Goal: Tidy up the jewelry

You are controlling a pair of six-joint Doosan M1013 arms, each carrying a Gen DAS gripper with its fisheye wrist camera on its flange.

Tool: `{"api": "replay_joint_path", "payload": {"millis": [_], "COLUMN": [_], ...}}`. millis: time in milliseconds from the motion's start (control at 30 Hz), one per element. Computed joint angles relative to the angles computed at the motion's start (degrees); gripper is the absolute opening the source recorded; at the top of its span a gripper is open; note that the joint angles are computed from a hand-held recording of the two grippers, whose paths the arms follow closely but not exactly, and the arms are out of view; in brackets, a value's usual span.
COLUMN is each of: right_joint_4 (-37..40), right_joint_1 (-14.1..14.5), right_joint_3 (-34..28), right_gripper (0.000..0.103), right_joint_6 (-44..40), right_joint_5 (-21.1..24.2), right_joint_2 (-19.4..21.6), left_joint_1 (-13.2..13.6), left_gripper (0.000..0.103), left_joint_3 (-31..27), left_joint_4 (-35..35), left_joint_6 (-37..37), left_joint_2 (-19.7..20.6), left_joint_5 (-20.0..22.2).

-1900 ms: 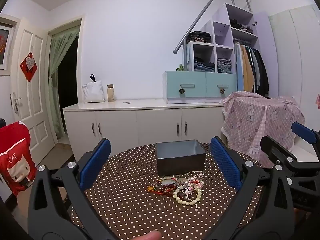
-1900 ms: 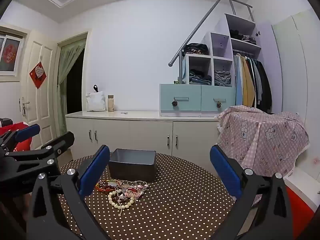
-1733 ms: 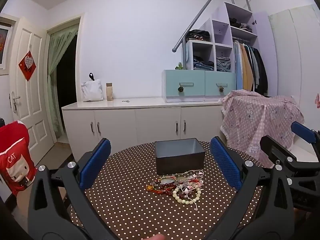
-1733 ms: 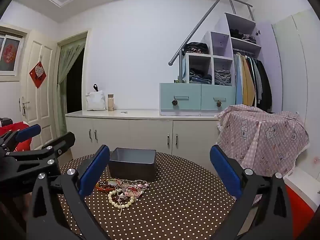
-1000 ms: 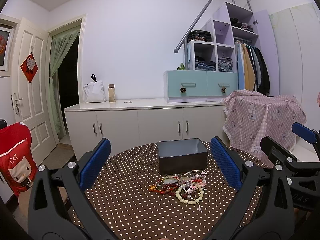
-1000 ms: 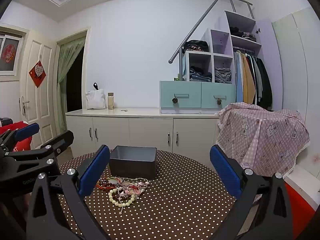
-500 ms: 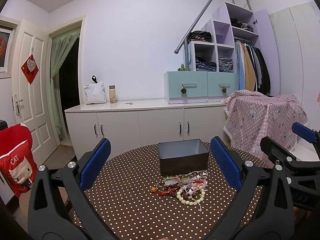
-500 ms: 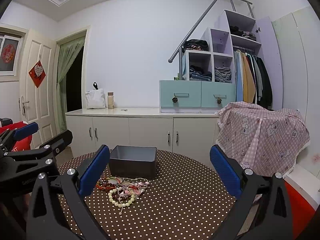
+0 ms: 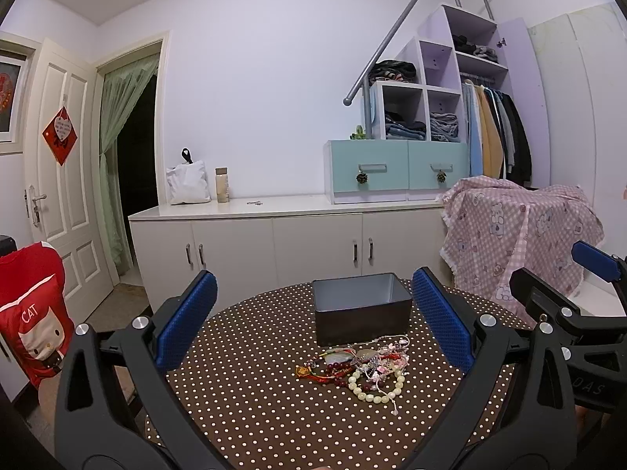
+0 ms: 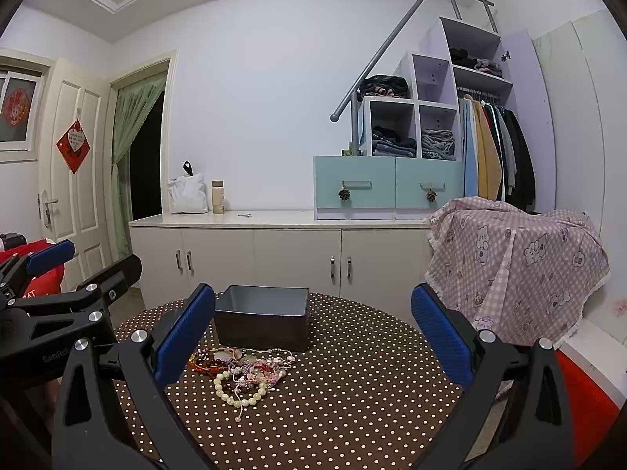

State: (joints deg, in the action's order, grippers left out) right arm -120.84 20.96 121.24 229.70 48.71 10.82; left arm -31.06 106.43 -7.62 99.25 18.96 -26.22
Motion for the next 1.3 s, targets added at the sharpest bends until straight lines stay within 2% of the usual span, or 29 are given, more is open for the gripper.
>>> {"api": "replay_joint_path", "payload": {"millis": [1000,1300], "right_joint_4": [0.1,-1.3], "right_joint_1": [-0.8,-1.2], "right_joint_3": [0.1,0.2], "right_gripper": [0.096,0.096], "right_joint_6": [1.6,2.9], "right_joint_5": [-2.4,-3.8], "right_joint_2": [0.0,0.1], "left_joint_1": [-0.6,-0.5], "left_gripper": [0.097,0.097], "left_joint_3": [0.2,-0.4], "left_joint_4": [-3.1,-3.3], "left_joint_6": [3.4,3.0], "left_joint_2": [0.5,0.9], "left_joint_5": [-0.7,0.4]}}
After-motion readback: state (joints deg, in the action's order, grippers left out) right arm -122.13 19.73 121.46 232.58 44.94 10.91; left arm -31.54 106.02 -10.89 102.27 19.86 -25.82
